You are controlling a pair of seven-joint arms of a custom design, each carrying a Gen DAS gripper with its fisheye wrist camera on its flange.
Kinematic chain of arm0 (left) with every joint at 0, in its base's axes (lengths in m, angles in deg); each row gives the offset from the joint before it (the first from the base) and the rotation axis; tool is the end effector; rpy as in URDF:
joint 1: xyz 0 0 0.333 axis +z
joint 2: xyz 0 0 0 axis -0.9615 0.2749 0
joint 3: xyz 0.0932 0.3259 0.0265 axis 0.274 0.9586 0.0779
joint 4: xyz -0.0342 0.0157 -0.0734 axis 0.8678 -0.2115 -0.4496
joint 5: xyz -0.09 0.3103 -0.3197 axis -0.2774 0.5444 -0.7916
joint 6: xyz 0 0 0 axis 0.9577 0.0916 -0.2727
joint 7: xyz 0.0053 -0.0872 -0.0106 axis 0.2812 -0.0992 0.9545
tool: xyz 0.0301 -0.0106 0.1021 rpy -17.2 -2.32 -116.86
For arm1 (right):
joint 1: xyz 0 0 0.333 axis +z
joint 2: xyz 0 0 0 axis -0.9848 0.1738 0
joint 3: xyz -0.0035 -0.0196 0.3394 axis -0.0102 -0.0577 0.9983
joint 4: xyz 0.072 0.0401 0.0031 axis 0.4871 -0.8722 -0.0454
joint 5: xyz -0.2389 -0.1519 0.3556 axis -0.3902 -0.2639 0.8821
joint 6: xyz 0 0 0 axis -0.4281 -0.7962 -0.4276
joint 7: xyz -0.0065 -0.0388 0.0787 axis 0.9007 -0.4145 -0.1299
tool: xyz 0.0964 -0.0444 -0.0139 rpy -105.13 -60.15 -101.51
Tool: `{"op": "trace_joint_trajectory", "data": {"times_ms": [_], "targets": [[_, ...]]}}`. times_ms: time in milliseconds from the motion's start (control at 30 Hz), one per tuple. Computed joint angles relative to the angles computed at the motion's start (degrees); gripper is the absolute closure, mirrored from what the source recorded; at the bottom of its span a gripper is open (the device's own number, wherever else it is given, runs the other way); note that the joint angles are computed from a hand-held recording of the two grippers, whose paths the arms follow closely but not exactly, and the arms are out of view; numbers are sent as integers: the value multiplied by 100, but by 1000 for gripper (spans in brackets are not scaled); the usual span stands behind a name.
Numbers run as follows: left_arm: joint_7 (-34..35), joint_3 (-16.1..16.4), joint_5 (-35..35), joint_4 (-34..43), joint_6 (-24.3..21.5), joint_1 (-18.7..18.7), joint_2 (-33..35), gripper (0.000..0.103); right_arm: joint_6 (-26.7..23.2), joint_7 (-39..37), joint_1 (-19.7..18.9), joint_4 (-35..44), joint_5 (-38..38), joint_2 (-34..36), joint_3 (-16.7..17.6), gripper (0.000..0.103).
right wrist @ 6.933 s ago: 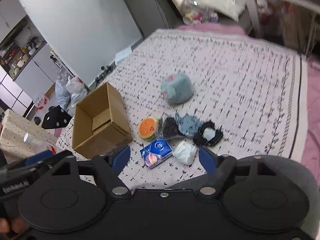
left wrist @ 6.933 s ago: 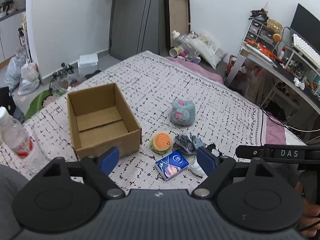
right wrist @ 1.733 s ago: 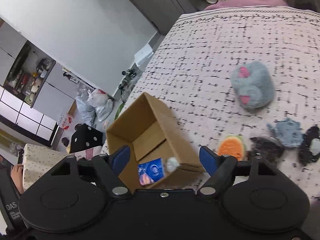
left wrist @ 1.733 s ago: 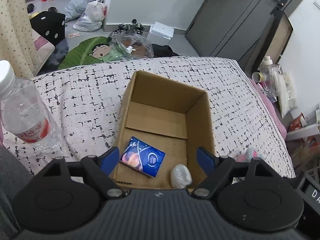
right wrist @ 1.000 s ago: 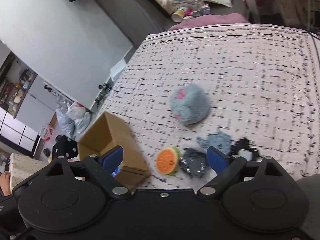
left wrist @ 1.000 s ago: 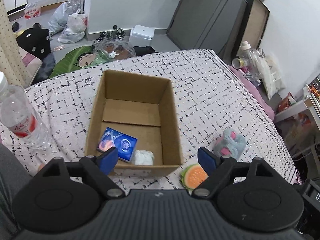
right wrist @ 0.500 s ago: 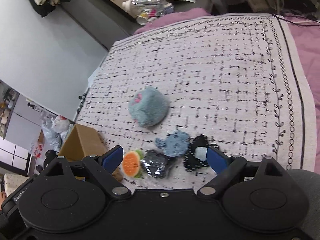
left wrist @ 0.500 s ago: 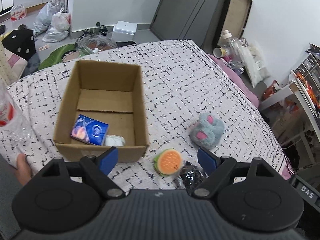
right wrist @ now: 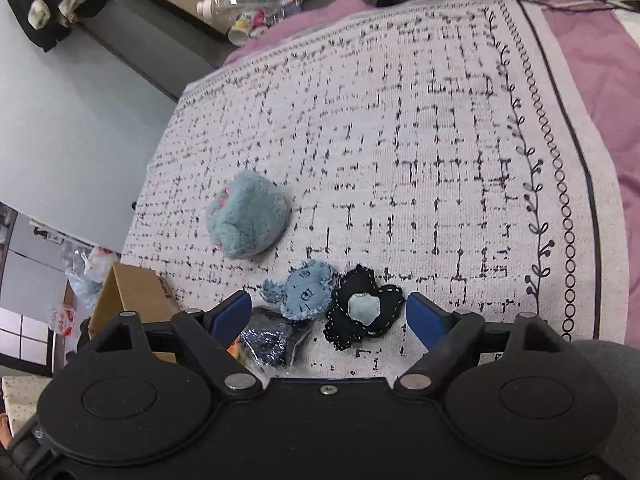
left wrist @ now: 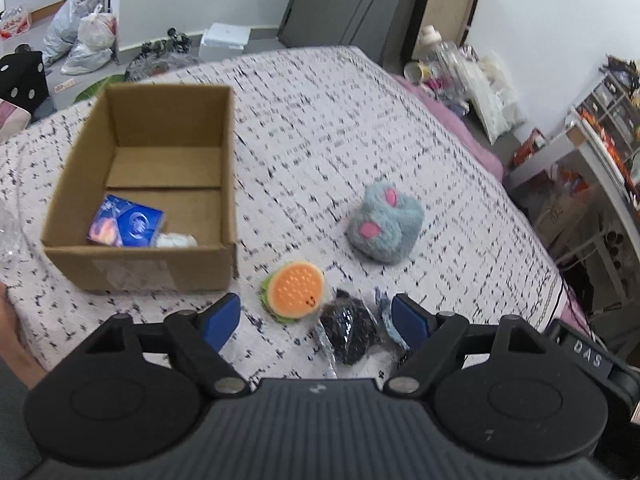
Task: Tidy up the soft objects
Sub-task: 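Move the left tool to the black bagged item while the right tool reaches the black lace patch, then grasp the black bagged item with the left tool while the right tool grasps the black lace patch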
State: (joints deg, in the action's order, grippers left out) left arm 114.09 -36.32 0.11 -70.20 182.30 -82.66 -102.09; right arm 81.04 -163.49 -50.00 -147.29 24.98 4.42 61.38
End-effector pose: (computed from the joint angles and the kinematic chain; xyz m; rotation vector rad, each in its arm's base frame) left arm 0.5156 -0.1595 0.4791 -2.1160 1.9320 -0.8882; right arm 0.4748 0.4226 0.4438 -1.0006 2.3193 -0.1629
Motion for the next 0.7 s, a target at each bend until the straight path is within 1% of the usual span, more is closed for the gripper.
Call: {"op": "trace_joint_trajectory", "data": {"times_ms": [133, 200, 267, 333, 433, 500, 633, 700], "targets": [[23, -28, -110, 44, 22, -89, 202, 25, 201, -637, -68, 42, 682, 190, -45, 20], [10, -52, -114, 79, 12, -112, 295, 27, 286, -834, -96, 37, 1019, 258, -69, 21], [20, -54, -200, 95, 41, -159, 375, 27, 353, -946, -117, 25, 1296, 318, -90, 27], [76, -41, -339, 141, 69, -212, 494, 28, 445, -1038, -136, 12, 1556, 380, -106, 31], [-27, -84, -317, 236, 71, -200, 684, 30, 443, -1157, -142, 59, 1817, 488, -120, 33], [10, -85, -410, 276, 109, -231, 790, 31, 352, -1179, -128, 123, 1906, 556, -134, 34], [-184, -153, -295, 378, 162, -222, 1031, 36, 181, -992, -83, 280, 1933, 738, -191, 39], [-187, -152, -358, 427, 155, -239, 1143, 38, 163, -949, -75, 298, 1946, 782, -209, 39]]}}
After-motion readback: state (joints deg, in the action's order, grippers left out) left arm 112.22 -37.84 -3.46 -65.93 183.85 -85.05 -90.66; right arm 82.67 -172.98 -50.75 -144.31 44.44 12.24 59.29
